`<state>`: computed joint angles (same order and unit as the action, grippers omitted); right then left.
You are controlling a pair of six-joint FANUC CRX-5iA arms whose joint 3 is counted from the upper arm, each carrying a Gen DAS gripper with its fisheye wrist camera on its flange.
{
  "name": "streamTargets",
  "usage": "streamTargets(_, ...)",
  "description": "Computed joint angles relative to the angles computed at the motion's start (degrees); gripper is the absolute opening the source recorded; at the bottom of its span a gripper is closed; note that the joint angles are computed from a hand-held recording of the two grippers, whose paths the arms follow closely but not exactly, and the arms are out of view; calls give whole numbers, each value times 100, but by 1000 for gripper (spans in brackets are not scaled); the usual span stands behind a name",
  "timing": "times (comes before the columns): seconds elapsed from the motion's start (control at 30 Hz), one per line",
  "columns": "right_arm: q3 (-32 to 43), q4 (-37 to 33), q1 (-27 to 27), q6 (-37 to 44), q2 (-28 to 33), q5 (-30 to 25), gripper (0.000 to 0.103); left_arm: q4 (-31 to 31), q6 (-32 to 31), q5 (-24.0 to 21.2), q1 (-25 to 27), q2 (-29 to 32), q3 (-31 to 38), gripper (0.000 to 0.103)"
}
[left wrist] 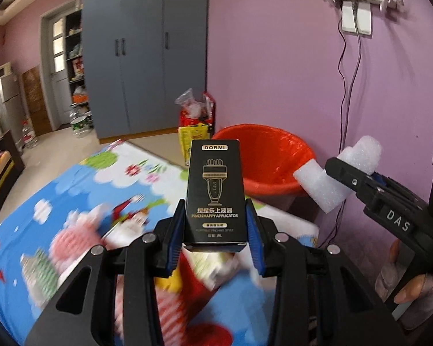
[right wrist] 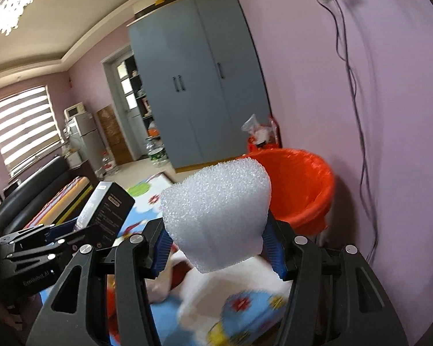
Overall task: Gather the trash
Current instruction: 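Carry both items to the red bin and open both grippers to drop them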
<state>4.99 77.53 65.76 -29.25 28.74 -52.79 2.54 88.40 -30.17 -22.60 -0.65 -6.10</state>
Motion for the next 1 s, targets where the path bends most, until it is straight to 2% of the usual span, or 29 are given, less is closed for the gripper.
streamTargets(0.3,-220,99,-829,-100,-42,468,55,69,-15,-168,-142,1241,1253,38)
streamTargets(0.33,-213,93,-890,-83,-34,516,55,262,-150,-129,-115,1405,1363,38)
streamTargets(0.5,-83,20,-1205,169,133,771,55,444,-130,-319,-109,2009,2007,38)
streamTargets(0.83,64,51,-1640,171,397,1263,57,-192,134,-948,-350,3007,3366,39)
streamTargets(0.87,85,36,-1677,172,425,1291,59,-237,141,-944,-360,3050,3419,40)
streamTargets(0.9,126,-15,-1656,207,453,1249,66,-321,177,-936,-369,3086,3474,46)
streamTargets(0.93,170,-33,-1677,226,493,1229,83,-412,249,-948,-380,3109,3527,55)
streamTargets(1.0,-74,290,-1710,-142,372,1269,86,-340,244,-807,-333,3107,3476,58)
